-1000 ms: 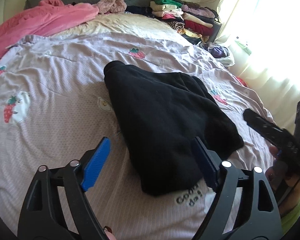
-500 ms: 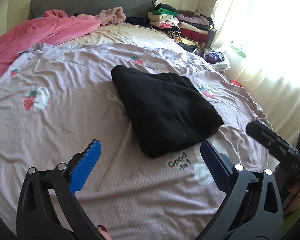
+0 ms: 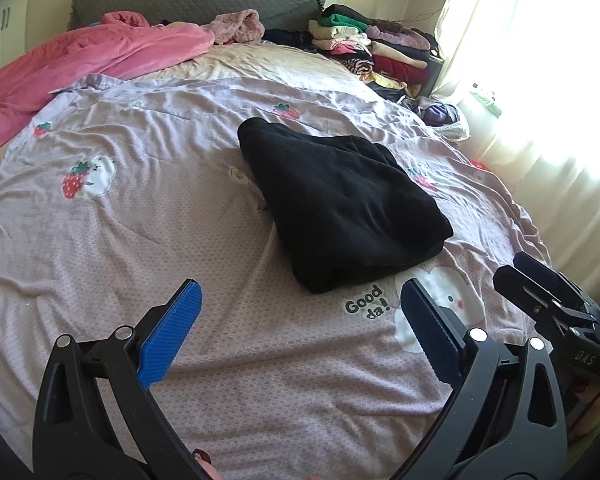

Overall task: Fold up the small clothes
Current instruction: 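Withdraw both open grippers from the folded sweatshirt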

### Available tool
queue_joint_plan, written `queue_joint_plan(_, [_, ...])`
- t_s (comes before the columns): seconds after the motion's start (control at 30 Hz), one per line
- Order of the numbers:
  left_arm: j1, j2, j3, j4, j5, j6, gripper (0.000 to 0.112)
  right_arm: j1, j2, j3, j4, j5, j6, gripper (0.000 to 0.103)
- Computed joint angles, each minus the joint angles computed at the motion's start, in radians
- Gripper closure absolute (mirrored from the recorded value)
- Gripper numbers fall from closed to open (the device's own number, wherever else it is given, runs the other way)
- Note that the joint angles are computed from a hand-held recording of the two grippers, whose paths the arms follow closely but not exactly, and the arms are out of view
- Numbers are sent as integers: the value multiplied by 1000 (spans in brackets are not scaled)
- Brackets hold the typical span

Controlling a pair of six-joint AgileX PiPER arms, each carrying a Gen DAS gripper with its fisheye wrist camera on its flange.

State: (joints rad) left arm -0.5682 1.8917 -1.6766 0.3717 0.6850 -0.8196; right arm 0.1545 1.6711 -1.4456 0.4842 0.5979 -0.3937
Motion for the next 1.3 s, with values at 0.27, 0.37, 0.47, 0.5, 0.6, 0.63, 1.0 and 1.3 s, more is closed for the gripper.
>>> queue_joint_plan(0.27, [0,-6,3,14,8,-14,19,1,1,0,-7,0,5,5])
queue_joint_plan(0.37, [3,-10,6,16,11,-15,19,-2,0,3,-2,-4,-3,5])
queue_joint_plan(0.47, [4,-10,6,17,13,-15,19,-2,0,1,-4,-2,-1,5])
queue_joint_plan(0.5, [3,-10,5,21,17,-19,19,-2,0,2,-2,-3,-3,5])
queue_joint_plan(0.6, [5,-14,8,24,22,-18,19,-2,0,1,-4,-1,-1,5])
queue_joint_plan(0.63, [8,-16,10,24,24,-18,19,-2,-1,1,-1,-1,-4,5])
queue_joint_plan(1.0, [-6,-4,-11,56,55,-45,19,-1,0,1,-4,-1,-2,5])
queue_joint_plan(1.3, [-3,-9,-5,53,57,-46,19,1,-1,2,-6,-2,1,5])
